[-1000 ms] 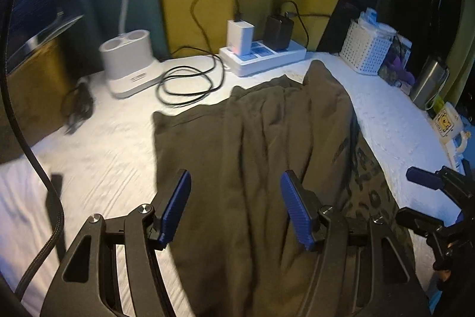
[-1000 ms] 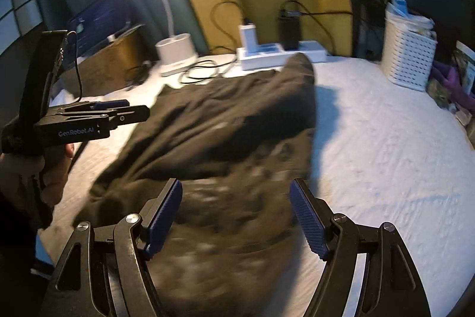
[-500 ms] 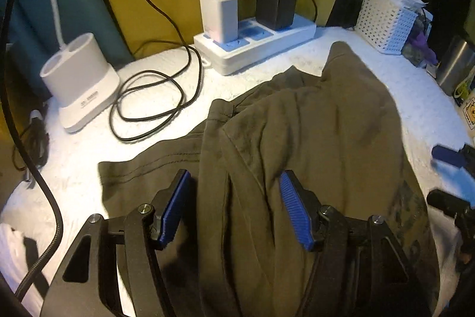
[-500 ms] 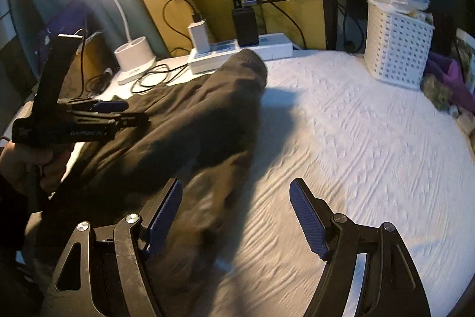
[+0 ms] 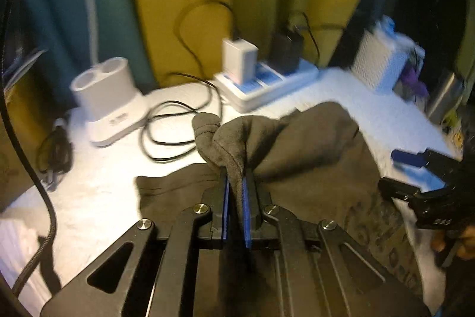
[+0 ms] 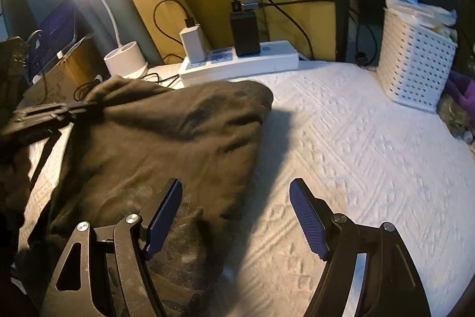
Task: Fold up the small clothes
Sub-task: 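Grasp the shirt's end with the left gripper and fold it over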
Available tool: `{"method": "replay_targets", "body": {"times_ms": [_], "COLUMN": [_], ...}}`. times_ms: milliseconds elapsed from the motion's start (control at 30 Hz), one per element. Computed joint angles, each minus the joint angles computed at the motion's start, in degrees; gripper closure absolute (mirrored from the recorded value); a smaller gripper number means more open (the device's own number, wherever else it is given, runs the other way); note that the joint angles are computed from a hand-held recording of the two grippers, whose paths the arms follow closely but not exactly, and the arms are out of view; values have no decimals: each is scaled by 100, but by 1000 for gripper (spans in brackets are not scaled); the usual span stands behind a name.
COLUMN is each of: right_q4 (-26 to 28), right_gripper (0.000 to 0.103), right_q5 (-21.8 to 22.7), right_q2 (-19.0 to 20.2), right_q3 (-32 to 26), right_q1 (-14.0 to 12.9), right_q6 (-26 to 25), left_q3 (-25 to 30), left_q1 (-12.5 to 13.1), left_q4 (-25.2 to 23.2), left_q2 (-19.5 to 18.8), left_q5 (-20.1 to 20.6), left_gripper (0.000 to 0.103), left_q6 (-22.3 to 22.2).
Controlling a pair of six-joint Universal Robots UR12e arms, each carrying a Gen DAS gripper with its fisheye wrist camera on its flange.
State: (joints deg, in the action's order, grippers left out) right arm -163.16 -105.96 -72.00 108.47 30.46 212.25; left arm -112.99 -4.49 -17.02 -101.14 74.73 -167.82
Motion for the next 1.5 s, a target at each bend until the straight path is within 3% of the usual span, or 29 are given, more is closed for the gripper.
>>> {"method": "replay_targets", "body": {"times_ms": [133, 267, 433, 467, 533, 600, 800, 1100, 1500], "right_q4": [43, 454, 611, 646, 687, 698, 699, 842, 1057], "right_gripper": [27, 27, 26, 26, 26, 26, 26, 26, 26], "right_q5": [-25, -90, -192, -222, -295, -362, -536, -727, -945], "right_q2": [116, 283, 331, 330, 314, 292, 183, -21, -253], "right_q3": [-144, -330, -392, -404, -413, -417, -375, -211, 66], "right_q1": [25, 26, 69, 76, 115, 158, 336, 650, 1021], "right_q6": [-171, -194, -130, -98, -76, -76, -27, 238, 894], "left_q3": [-14, 19, -53, -68, -171, -327, -734, -1263, -1661], "left_q1": [41, 91, 195, 209, 275, 384, 528, 544, 473], "left_q4": [95, -89, -340, -362, -292, -200, -466, -705, -965], "left_q2": [-52, -170, -43, -9, 116, 286, 776, 1274, 1476], "left_q5": [231, 375, 406, 457, 412, 153, -325, -780, -1341], "left_gripper": [97, 97, 91, 89, 62, 57, 56, 56, 58], "left_q6": [-58, -208, -334, -366, -361, -318, -19, 246, 1060]}}
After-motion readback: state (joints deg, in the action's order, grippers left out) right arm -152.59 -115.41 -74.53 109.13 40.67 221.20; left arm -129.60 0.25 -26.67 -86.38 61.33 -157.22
